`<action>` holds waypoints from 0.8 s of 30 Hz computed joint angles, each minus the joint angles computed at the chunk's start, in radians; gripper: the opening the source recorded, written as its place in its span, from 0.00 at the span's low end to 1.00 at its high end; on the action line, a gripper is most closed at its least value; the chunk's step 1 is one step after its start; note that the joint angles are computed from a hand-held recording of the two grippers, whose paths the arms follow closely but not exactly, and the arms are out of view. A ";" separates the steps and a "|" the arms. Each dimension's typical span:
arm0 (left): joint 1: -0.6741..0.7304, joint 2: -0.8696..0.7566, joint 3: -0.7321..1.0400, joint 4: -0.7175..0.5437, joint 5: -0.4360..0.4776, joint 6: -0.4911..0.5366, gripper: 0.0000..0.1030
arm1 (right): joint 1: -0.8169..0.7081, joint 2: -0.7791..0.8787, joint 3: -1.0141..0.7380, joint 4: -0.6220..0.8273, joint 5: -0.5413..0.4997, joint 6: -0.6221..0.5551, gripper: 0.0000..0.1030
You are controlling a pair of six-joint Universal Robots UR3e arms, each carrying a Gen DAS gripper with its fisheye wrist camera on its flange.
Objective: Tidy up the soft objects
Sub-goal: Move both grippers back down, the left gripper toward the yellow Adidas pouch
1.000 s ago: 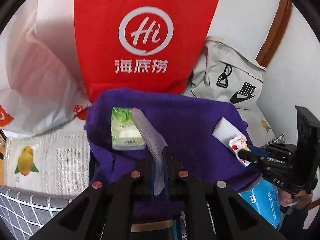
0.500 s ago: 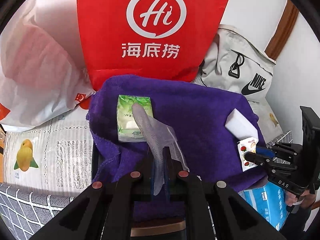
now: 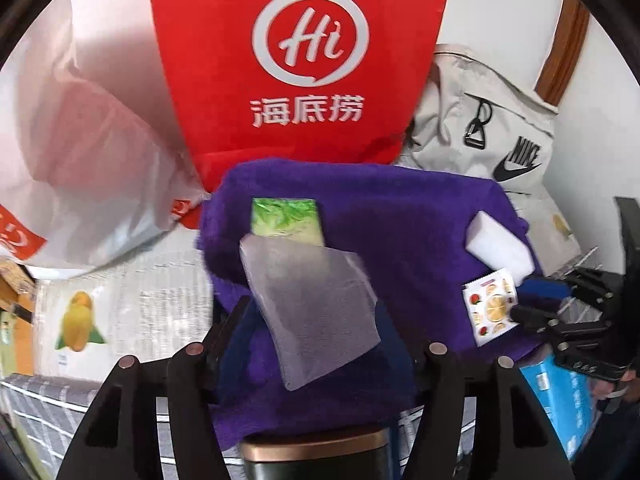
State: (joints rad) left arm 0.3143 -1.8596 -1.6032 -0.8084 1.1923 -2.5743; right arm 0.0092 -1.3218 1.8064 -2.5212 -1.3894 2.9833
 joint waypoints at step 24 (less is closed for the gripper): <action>0.208 0.508 -0.235 -0.281 -0.180 0.180 0.58 | 0.139 -0.477 0.264 0.060 -0.062 0.188 0.45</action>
State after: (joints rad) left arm 0.5220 -1.3512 -1.8386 -1.0894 1.0128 -2.3943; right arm 0.1482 -1.7986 2.0705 -2.4609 -1.4515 3.1715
